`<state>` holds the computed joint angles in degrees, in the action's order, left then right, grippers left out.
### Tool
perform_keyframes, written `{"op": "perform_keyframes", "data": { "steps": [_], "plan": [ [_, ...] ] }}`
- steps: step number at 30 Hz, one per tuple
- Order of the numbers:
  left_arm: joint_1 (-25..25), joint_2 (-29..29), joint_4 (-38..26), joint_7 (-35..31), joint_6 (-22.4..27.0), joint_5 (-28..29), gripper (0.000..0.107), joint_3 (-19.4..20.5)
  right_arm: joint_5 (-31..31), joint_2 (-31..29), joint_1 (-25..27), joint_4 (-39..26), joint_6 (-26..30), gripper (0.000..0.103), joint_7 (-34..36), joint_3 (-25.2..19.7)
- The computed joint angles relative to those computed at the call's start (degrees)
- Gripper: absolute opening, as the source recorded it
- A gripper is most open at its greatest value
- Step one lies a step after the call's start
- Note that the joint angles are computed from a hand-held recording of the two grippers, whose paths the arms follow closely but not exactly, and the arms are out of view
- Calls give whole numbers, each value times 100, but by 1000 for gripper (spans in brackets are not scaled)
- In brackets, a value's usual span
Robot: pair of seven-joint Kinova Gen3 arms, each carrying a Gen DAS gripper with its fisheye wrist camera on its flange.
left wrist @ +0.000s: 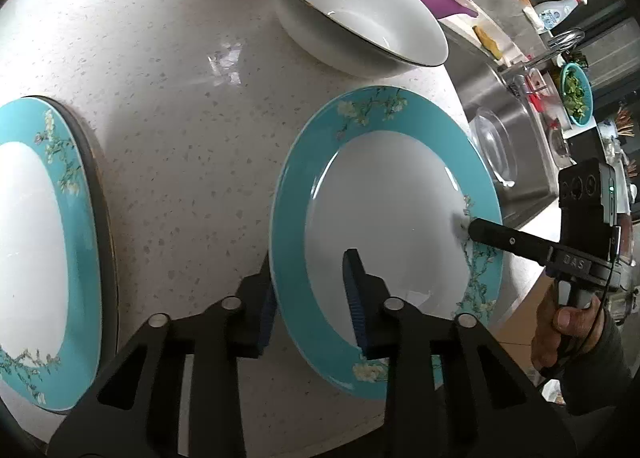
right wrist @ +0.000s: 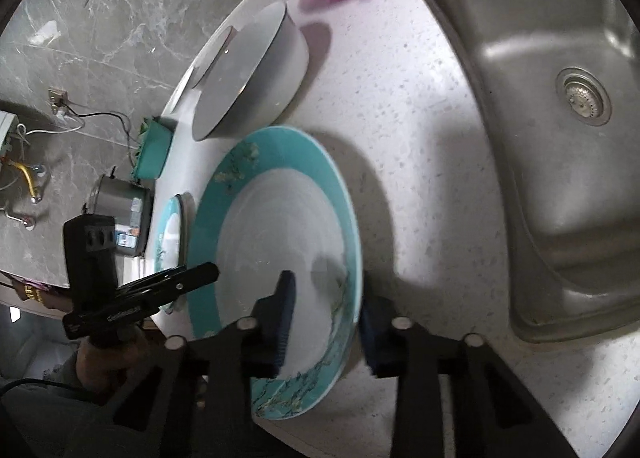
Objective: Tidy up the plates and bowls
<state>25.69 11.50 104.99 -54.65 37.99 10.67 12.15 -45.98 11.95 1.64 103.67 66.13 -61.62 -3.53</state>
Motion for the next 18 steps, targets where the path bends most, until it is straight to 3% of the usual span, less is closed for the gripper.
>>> {"op": "perform_keyframes", "data": {
  "steps": [1, 2, 7, 18],
  "plan": [
    [45, 11, -31, 68, 50, -80, 21, -16, 87, -21, -25, 1, -35, 11, -95, 20],
    [44, -13, 0, 61, 57, -85, 19, -14, 110, -18, -19, -3, -33, 10, -147, 35],
    [212, 15, -107, 264, 198, -396, 16, -27, 589, -186, -229, -123, -181, 10, -505, 12],
    [331, -739, -54, 857, 507, -1112, 16, -8, 599, -565, -436, -407, -31, 10, -640, -21]
  ]
}}
